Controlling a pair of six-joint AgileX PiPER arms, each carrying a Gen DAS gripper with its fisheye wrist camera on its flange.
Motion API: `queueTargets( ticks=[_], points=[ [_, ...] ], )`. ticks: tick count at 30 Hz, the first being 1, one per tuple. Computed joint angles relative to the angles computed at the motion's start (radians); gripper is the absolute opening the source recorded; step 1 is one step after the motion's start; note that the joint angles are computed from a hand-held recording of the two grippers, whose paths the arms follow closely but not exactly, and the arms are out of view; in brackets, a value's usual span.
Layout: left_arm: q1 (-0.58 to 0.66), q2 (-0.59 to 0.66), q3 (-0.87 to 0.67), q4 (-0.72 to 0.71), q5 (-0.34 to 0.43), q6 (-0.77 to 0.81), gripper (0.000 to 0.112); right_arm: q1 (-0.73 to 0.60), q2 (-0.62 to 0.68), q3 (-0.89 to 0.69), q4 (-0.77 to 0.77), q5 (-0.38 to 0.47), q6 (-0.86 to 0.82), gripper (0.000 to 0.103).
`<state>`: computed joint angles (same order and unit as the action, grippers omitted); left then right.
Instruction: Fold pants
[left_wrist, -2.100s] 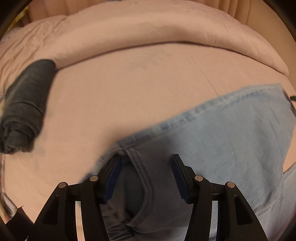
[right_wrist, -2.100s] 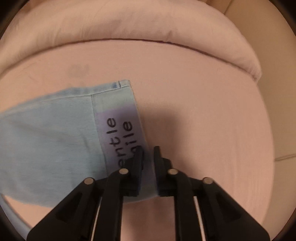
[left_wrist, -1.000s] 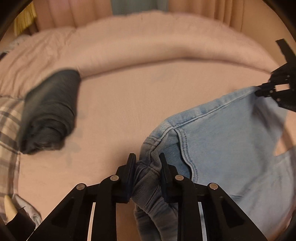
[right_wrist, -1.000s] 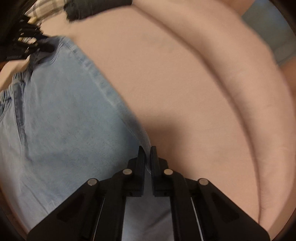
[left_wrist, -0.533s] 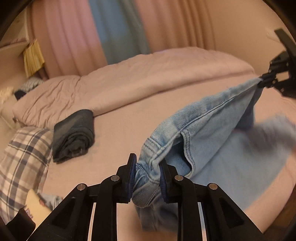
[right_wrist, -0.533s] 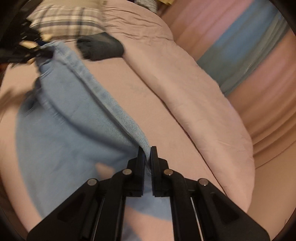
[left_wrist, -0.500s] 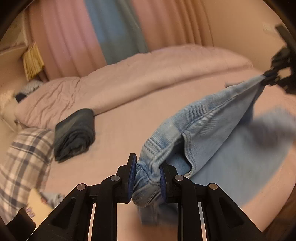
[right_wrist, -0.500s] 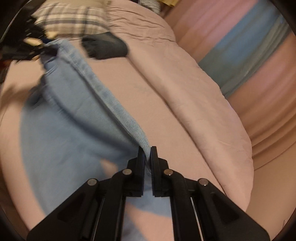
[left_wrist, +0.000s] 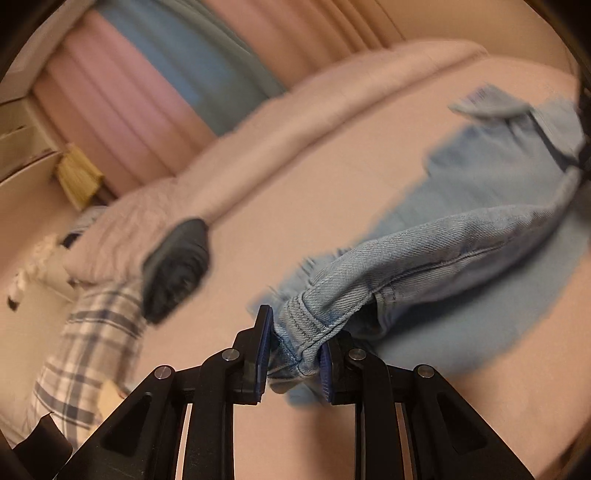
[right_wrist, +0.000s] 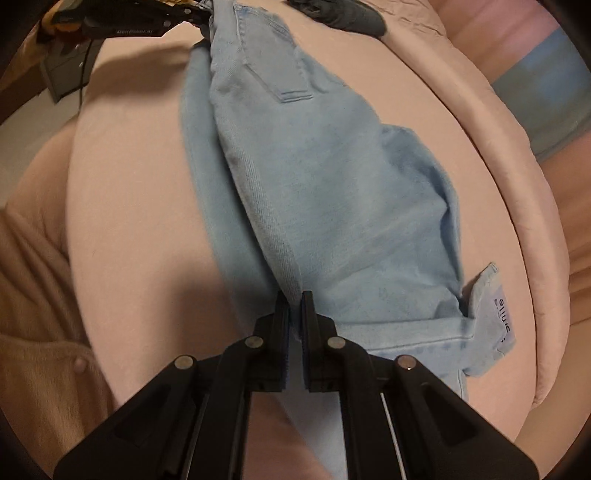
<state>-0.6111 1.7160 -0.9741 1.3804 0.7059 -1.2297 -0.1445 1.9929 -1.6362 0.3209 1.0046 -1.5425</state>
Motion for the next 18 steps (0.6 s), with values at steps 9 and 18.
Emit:
queueTargets(
  ticks=[9,18],
  points=[
    [-0.065,0.056,0.211,0.214,0.017,-0.295,0.023,0.010,-0.093,0.217,0.055,-0.143,-0.046,0.007],
    [-0.085,0.079,0.248,0.290,0.045,-0.389,0.031,0.053,-0.088,0.317,0.049,-0.291,-0.065,0.010]
  ],
)
